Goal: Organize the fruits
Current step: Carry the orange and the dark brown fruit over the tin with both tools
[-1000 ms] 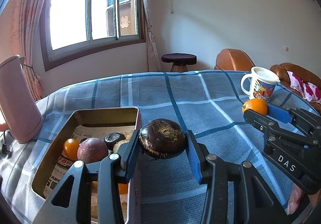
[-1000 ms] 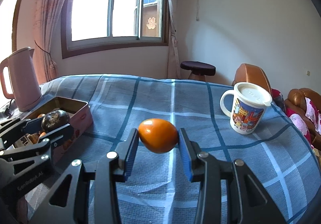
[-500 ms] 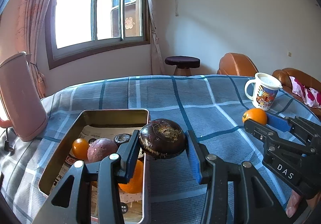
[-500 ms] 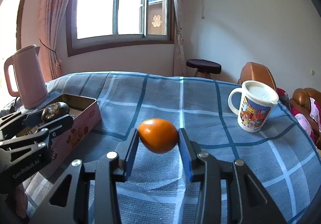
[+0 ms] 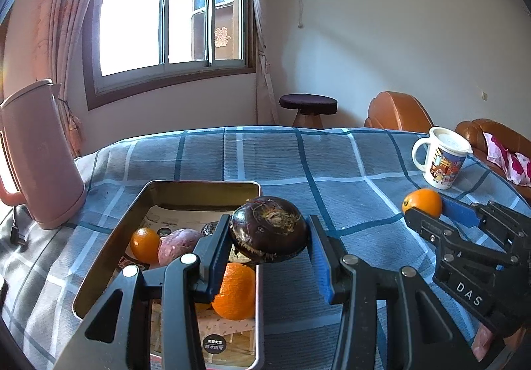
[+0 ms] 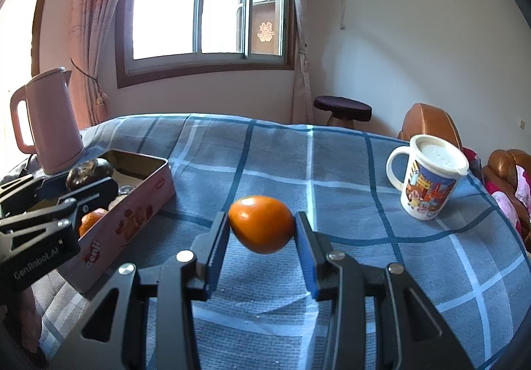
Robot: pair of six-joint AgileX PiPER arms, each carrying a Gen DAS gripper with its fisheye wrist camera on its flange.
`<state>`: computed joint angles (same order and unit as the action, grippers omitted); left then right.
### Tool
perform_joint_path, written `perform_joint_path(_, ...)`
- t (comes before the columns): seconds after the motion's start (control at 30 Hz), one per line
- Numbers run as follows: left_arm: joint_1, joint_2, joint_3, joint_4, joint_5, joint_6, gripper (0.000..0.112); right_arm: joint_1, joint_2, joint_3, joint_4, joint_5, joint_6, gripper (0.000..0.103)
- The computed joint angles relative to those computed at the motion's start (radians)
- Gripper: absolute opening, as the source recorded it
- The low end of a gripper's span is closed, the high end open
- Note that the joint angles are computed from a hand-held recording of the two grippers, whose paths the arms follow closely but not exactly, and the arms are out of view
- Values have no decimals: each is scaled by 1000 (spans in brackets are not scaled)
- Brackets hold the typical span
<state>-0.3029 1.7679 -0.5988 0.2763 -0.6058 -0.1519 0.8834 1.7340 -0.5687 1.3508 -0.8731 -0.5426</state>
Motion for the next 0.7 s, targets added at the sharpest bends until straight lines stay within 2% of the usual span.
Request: perform_joint_path(0.7, 125, -28, -24, 147, 49, -118, 46, 30, 15, -159, 51, 35, -214, 43)
